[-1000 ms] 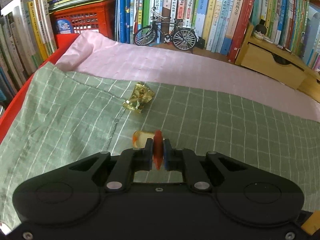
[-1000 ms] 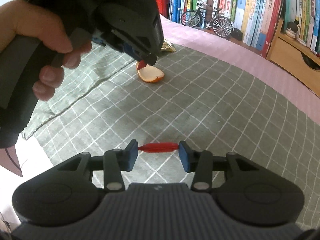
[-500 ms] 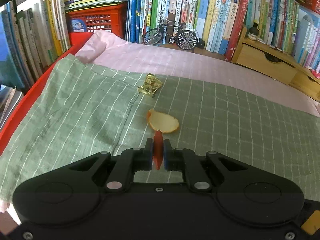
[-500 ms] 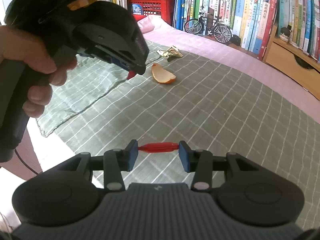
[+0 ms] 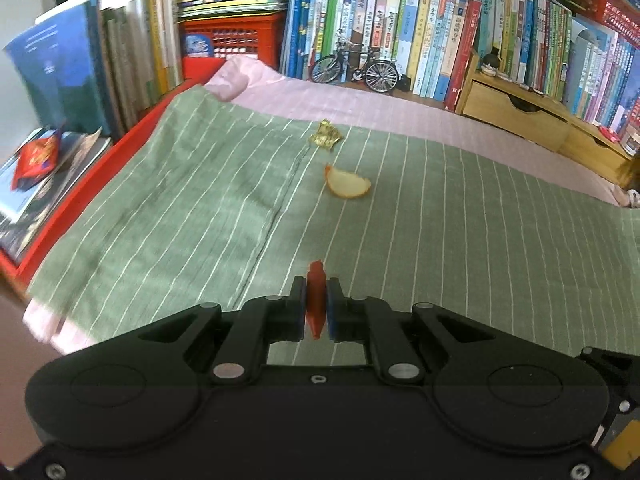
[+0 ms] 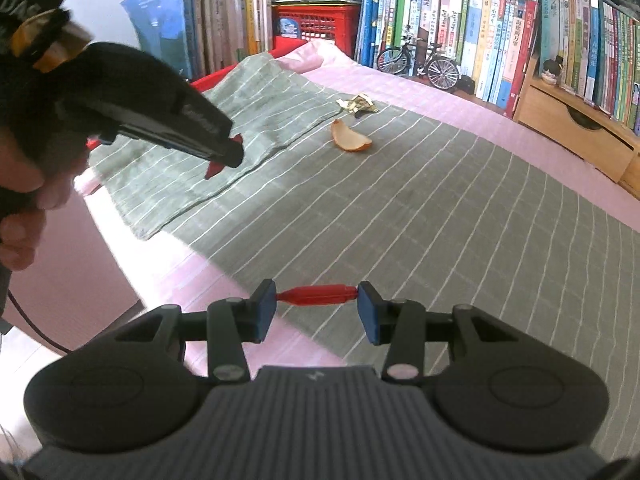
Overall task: Collect trash
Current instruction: 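Carry both red pieces over the black trash bin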
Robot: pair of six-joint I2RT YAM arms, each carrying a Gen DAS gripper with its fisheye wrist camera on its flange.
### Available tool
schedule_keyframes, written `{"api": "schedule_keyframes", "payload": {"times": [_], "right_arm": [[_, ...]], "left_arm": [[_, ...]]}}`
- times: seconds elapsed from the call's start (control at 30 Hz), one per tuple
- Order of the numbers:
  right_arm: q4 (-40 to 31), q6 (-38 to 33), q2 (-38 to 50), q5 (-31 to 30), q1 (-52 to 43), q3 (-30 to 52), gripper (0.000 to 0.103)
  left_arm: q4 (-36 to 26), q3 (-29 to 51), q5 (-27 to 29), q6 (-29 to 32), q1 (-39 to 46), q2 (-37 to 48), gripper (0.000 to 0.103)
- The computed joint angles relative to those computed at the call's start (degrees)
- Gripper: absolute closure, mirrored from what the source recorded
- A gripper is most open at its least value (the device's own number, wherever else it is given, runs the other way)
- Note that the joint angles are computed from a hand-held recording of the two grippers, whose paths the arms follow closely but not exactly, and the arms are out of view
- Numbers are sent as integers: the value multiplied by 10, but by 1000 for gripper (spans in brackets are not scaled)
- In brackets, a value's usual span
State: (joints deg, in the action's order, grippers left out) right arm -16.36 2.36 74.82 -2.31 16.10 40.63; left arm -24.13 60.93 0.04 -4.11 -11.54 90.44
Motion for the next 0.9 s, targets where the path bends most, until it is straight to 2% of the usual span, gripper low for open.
{"api": "schedule_keyframes", "payload": {"times": [0.47,0.7,0.9], "right_arm": [[-100,77,-153,53,120,-70,55],[-119,146,-173,89,200,-98,55],[-111,186,-164,90,240,-120,55]], "left_arm": [[-86,-202,31,18,51,-250,93],[-124,-279,52,44,89,-330,93],[-139,-335,69,74,130,-367,93]]}}
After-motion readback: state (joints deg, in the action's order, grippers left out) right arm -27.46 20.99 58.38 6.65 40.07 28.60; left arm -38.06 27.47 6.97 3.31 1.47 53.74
